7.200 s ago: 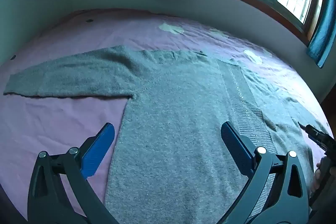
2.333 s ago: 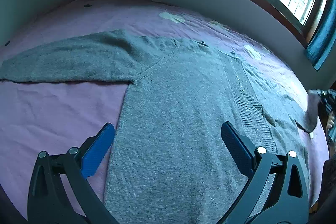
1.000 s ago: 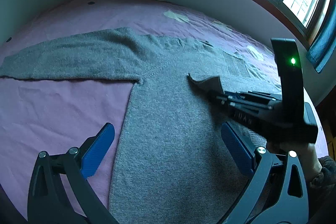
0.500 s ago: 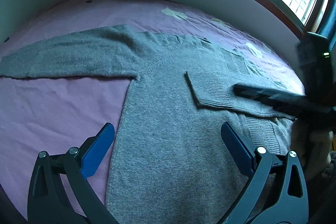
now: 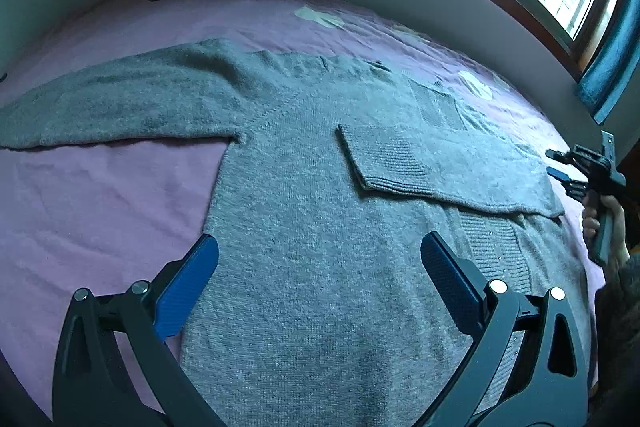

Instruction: Fold small clothes

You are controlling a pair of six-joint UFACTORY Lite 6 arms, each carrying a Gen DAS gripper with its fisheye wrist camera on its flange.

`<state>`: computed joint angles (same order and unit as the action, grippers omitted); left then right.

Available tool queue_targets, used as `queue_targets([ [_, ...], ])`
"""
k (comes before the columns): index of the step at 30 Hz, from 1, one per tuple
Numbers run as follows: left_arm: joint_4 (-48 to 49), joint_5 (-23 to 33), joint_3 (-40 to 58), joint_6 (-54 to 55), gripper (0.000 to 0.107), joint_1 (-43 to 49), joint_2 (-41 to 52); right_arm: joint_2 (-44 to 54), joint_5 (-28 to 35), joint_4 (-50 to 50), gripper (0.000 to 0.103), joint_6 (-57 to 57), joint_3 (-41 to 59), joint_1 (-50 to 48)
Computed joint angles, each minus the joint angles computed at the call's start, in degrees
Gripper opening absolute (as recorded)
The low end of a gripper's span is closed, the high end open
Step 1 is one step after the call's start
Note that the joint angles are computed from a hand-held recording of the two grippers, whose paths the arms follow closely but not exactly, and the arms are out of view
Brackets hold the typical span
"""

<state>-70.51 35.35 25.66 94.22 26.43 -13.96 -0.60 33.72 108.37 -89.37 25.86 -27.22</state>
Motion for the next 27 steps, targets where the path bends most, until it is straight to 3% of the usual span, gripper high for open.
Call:
queue_targets([
  [1, -0.18, -0.25, -0.04, 0.15, 0.101, -0.09, 0.24, 2.55, 1.07, 0.85, 0.044, -0.93, 1.40, 0.01],
  [4, -0.68, -1.00, 0.17, 0.42, 0.101, -0.35, 1.46, 11.05, 0.15, 0.50, 0.007, -0.43, 7.79, 1.45],
  [11, -1.42, -1.61, 0.86, 1.56, 0.101, -0.33, 3.10, 16.74, 6.58, -0.32, 0.006, -0.93, 10.68, -3.04],
  [15, -1.80, -1.76, 0.91, 2.28, 0.101, -0.28, 3.51, 10.79, 9.44, -6.64, 0.011, -0.06, 4.82, -7.41],
  [18, -1.98, -1.84, 0.95, 2.65, 0.101, -0.31, 3.80, 4.33, 12.57, -12.29, 0.023, 0.86, -1.32, -11.37],
  [22, -2.02, -1.85, 0.92, 2.68, 0.101, -0.27, 3.83, -0.50, 12.88, -16.41, 0.024, 2.05, -5.69, -10.76],
  [24, -2.20, -1.98, 0.84, 2.86, 0.101, -0.38, 3.76, -2.10, 7.96, -16.35, 0.021, 2.83, -7.07, -7.64],
  [25, -2.43, -2.11, 0.65, 3.12, 0.101, -0.47, 3.63, -2.66, 6.06, -14.82, 0.007, 1.25, -7.88, -6.59],
  [27, -2.81, -2.29, 0.44, 3.55, 0.101, -0.58, 3.53, -1.65, 7.36, -13.13, 0.007, -1.51, -8.24, -7.61],
])
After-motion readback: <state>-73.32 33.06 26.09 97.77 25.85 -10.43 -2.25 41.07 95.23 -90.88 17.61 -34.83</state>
